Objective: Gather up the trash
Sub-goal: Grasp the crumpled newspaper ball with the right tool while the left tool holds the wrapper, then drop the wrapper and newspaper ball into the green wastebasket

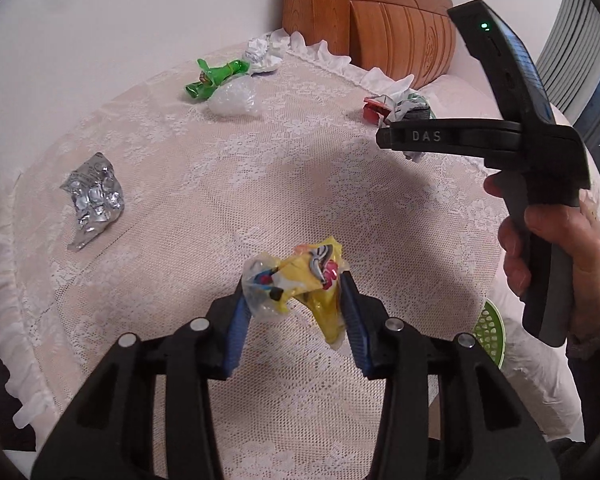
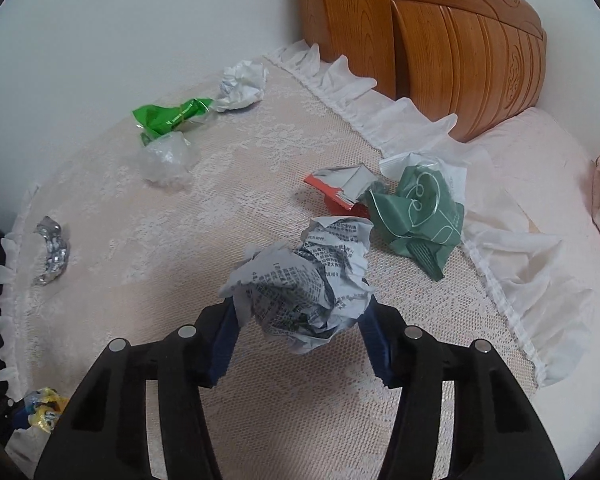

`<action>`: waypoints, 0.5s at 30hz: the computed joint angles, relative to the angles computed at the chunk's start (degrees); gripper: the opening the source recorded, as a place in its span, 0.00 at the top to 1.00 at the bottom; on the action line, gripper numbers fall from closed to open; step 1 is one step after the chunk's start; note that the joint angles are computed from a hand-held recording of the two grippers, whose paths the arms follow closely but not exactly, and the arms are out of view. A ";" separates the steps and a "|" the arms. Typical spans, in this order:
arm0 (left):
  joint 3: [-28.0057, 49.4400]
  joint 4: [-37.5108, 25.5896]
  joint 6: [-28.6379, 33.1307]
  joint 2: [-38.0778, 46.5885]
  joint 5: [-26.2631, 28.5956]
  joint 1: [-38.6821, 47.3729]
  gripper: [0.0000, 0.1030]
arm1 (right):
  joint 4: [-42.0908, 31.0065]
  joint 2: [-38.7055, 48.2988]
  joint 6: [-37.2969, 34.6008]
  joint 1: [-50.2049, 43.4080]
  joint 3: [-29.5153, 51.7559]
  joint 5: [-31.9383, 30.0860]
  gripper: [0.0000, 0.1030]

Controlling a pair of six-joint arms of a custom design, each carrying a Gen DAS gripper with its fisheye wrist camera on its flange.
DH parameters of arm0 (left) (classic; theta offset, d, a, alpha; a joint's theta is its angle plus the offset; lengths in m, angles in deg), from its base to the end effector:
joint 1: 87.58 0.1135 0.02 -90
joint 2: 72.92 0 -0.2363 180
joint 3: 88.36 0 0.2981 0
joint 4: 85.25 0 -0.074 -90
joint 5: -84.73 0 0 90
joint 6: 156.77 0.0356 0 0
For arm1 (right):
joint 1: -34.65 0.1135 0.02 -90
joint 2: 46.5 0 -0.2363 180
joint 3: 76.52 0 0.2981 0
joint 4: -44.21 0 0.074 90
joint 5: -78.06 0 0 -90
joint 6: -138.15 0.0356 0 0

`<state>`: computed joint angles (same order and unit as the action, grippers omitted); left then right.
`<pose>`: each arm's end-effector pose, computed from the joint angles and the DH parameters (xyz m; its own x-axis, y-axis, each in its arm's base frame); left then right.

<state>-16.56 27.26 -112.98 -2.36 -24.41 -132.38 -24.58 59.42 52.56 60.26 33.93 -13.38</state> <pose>0.2088 -0.1909 0.2443 -0.8624 -0.1048 -0.4954 -0.0730 0.9939 -0.0831 0.3870 0.1865 0.2656 -0.8439 -0.3192 -0.4313 -0.3782 0.9240 0.0560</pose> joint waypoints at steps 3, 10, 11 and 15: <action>2.51 -0.68 -0.54 1.19 -1.09 -1.58 0.59 | -0.50 -5.80 0.00 -1.16 -2.71 -2.14 0.46; 15.63 0.33 2.01 12.46 -2.90 -7.48 0.59 | -4.69 -21.41 -3.30 -9.98 -11.17 -6.49 0.46; 18.22 0.89 2.64 14.81 -2.85 -8.52 0.59 | -5.73 -23.54 -4.58 -12.08 -12.33 -6.69 0.46; 30.02 3.28 5.20 25.31 -1.66 -12.34 0.59 | -10.71 -31.95 -11.91 -22.96 -16.70 -7.15 0.46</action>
<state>13.45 30.55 -107.78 22.94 -26.07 -144.72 -35.29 27.46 40.65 37.30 17.23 -20.53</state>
